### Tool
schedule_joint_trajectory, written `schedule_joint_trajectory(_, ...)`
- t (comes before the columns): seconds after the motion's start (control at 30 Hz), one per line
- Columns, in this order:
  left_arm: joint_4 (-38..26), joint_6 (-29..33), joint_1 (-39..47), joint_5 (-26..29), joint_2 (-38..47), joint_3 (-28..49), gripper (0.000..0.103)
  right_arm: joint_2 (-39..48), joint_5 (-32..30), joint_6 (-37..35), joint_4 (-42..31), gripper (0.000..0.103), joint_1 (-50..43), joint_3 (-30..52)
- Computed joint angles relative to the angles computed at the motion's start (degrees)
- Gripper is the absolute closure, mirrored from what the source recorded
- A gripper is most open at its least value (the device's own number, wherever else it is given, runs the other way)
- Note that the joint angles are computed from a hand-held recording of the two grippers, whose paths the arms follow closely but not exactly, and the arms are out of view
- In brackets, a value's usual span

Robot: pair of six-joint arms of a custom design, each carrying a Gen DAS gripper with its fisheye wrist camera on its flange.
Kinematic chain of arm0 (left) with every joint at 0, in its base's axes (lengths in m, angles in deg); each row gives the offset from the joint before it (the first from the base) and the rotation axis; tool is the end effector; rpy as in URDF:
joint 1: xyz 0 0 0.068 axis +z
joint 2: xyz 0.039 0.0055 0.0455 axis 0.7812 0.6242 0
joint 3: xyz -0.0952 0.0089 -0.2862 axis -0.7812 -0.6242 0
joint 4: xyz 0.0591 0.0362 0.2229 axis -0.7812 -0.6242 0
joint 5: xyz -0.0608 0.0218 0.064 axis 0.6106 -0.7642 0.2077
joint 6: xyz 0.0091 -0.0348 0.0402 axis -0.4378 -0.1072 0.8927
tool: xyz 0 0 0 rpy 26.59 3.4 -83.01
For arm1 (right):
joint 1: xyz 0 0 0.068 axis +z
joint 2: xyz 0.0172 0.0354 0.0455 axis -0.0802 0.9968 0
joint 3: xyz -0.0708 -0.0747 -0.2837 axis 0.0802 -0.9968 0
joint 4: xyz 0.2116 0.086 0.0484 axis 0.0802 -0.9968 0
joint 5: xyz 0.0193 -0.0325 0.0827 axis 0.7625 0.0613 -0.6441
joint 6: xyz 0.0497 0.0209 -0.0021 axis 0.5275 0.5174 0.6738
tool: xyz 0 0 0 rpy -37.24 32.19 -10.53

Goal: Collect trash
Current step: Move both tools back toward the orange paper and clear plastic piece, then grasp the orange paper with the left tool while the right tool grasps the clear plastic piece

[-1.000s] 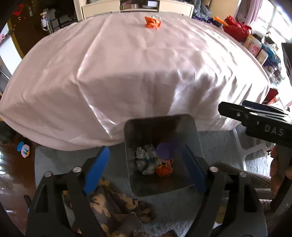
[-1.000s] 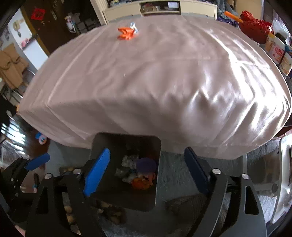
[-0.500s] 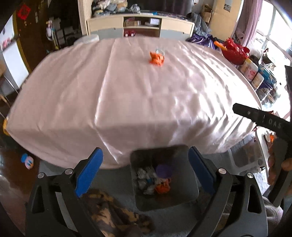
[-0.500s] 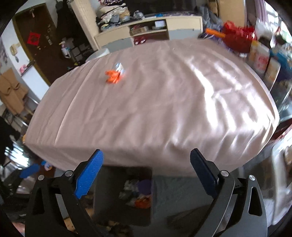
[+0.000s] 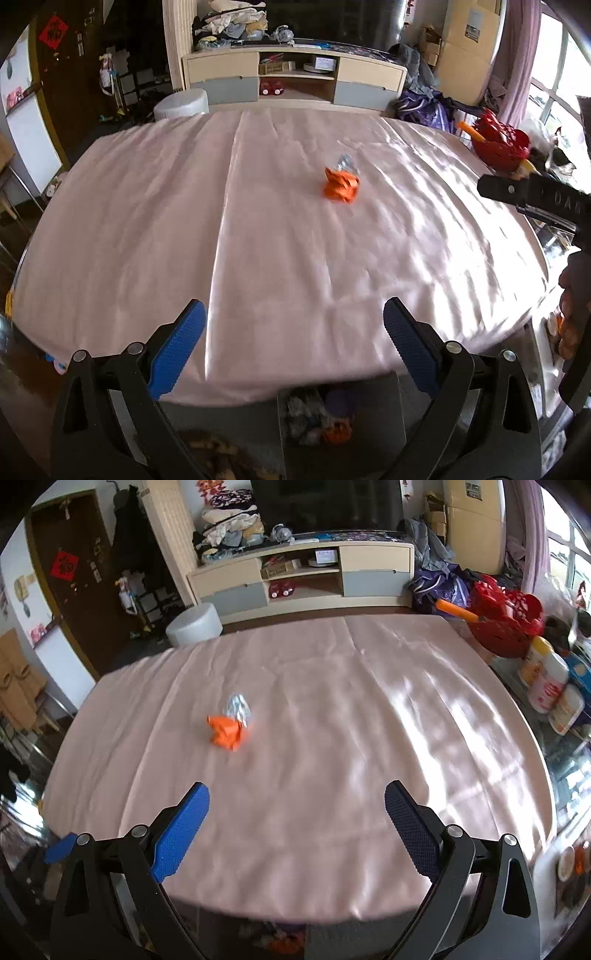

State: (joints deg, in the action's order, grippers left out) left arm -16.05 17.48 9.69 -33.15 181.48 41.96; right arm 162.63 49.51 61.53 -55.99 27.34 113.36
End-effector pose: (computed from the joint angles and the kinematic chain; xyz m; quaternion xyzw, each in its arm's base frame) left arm 0.2253 -0.1933 0.1349 0.1741 0.9312 -0.0890 0.3077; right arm 0.2174 0.1202 0.1855 0.1774 0.9230 0.0502 0.3378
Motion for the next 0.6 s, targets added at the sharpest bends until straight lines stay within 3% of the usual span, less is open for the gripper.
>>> schedule_joint_trajectory(0.23, 0.54, 2.61, 2.10, 0.20, 11.58, 11.40, 0.011, 14.80, -6.27, -6.98, 4.20, 0.009, -7.85, 10.41)
schedule_joint_trajectory(0.47, -0.56, 4.50, 3.19, -0.57, 20.45, 20.38, 0.011, 26.61, -12.55, -9.48, 7.08, 0.050, -10.21, 20.48)
schedule_joint_trajectory(0.6, -1.15, 5.47, 3.35, 0.42, 22.93, 23.62, 0.011, 30.98, -16.92, -9.50, 8.53, 0.063, -11.55, 24.14)
